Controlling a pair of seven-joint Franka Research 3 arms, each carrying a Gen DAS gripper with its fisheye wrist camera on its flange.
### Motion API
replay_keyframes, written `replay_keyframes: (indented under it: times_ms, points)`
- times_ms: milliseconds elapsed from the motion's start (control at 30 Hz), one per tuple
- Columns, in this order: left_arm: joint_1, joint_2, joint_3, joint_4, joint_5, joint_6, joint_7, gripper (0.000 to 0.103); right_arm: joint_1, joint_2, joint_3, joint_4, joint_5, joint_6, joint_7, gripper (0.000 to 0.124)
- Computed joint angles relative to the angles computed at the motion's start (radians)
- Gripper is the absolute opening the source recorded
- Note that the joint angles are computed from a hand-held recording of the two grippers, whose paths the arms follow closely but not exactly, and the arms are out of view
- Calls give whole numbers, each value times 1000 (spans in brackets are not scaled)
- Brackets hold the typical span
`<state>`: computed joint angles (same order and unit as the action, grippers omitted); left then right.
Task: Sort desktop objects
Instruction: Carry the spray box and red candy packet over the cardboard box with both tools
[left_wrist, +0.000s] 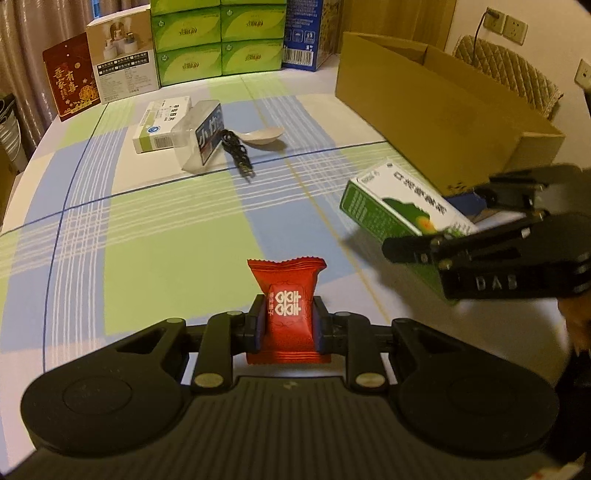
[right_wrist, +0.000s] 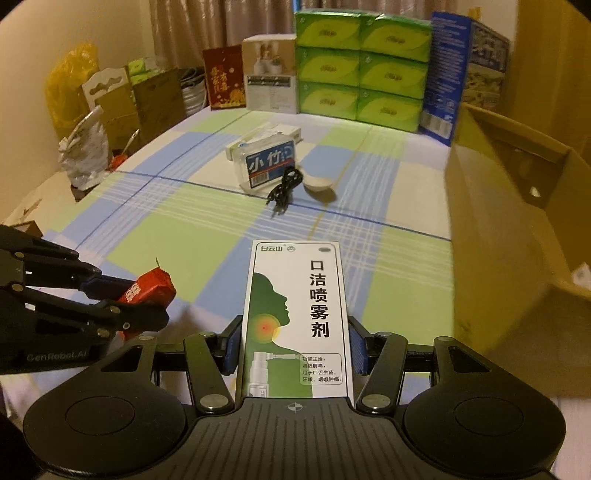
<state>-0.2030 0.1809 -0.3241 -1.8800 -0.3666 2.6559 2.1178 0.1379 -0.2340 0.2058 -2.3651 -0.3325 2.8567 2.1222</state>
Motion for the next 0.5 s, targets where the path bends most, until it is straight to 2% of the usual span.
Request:
replay_keyframes:
  times_ms: [200,500]
  points:
    - [-16,-98,2,-77,-102,13,-17,20,-22,-161,19,-81,36,-36,43,53]
    - [-98,-169,29,-85,-112,19,-48,20,-111,-363,44,-127,85,-94,10,53]
